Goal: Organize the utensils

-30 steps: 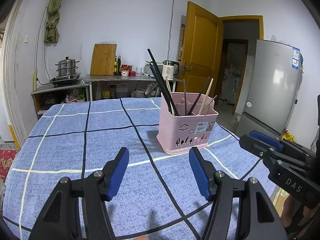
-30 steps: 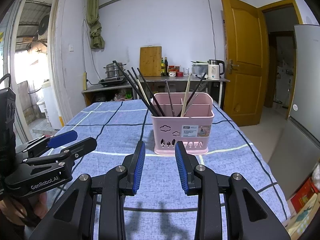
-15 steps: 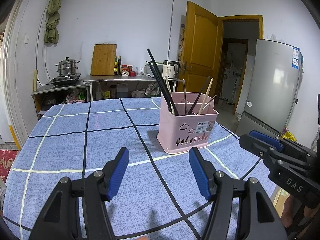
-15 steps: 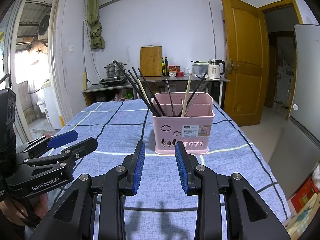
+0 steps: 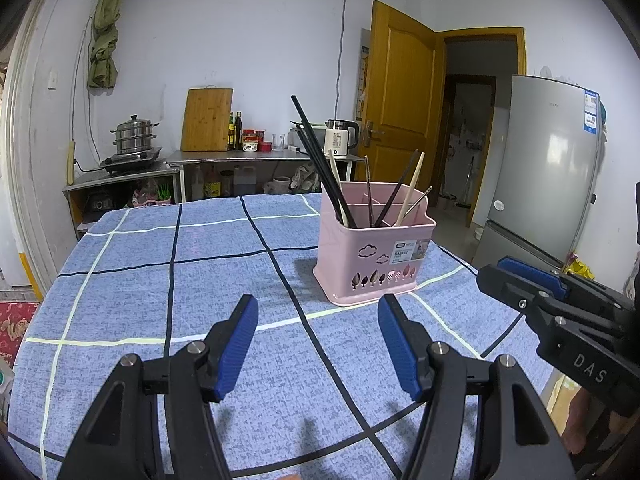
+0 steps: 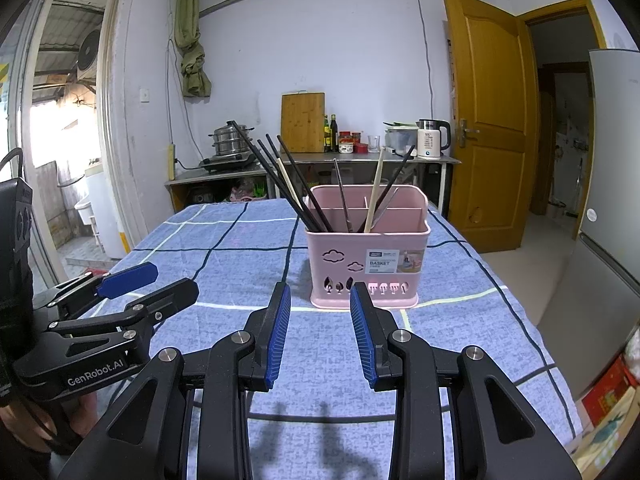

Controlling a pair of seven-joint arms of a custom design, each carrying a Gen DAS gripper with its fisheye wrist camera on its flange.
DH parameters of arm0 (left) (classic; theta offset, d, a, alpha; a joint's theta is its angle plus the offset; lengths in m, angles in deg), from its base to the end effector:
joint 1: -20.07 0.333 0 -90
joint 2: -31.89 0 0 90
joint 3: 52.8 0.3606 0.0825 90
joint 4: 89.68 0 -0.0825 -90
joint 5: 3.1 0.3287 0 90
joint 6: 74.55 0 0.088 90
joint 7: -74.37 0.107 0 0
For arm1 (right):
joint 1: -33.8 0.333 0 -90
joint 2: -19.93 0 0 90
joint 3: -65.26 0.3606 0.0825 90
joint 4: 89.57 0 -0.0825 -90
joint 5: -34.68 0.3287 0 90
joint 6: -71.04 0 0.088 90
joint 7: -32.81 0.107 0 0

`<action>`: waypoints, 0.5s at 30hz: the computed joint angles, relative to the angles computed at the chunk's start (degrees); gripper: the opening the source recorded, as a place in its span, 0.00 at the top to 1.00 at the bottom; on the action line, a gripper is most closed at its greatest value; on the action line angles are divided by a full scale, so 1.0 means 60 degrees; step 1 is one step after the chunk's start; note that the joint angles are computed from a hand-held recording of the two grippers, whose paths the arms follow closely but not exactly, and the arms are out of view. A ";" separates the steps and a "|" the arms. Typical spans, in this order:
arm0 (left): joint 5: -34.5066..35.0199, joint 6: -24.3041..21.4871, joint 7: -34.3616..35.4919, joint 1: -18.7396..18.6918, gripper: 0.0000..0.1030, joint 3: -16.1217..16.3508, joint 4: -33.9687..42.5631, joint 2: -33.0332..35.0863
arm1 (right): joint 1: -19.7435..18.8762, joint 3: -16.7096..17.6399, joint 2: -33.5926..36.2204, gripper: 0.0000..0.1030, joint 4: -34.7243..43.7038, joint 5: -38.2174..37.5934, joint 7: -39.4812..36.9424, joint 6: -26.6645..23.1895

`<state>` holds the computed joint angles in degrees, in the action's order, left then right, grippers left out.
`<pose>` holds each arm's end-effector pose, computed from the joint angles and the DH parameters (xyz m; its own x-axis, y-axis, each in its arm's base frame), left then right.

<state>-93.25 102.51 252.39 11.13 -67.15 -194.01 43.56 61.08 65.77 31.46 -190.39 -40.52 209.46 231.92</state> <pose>0.5740 -0.1423 0.5497 -0.4162 -0.9031 0.1056 -0.4317 0.0940 -0.8971 0.5210 0.3265 0.5832 0.1023 -0.9936 -0.0479 -0.4398 -0.0020 -0.8981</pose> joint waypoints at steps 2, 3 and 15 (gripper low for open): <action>0.0069 -0.0003 -0.0071 0.0001 0.37 0.0001 -0.0019 -0.0001 | 0.0010 0.0002 -0.0002 0.69 0.0000 -0.0001 0.0010 -0.0014; 0.0072 -0.0001 -0.0080 0.0007 0.37 -0.0007 -0.0029 -0.0010 | 0.0005 0.0004 0.0001 0.69 0.0001 0.0016 -0.0018 -0.0006; 0.0475 0.0035 -0.0407 0.0086 0.37 -0.0114 -0.0111 -0.0004 | 0.0004 0.0005 -0.0031 0.69 -0.0043 -0.0013 -0.0008 0.0005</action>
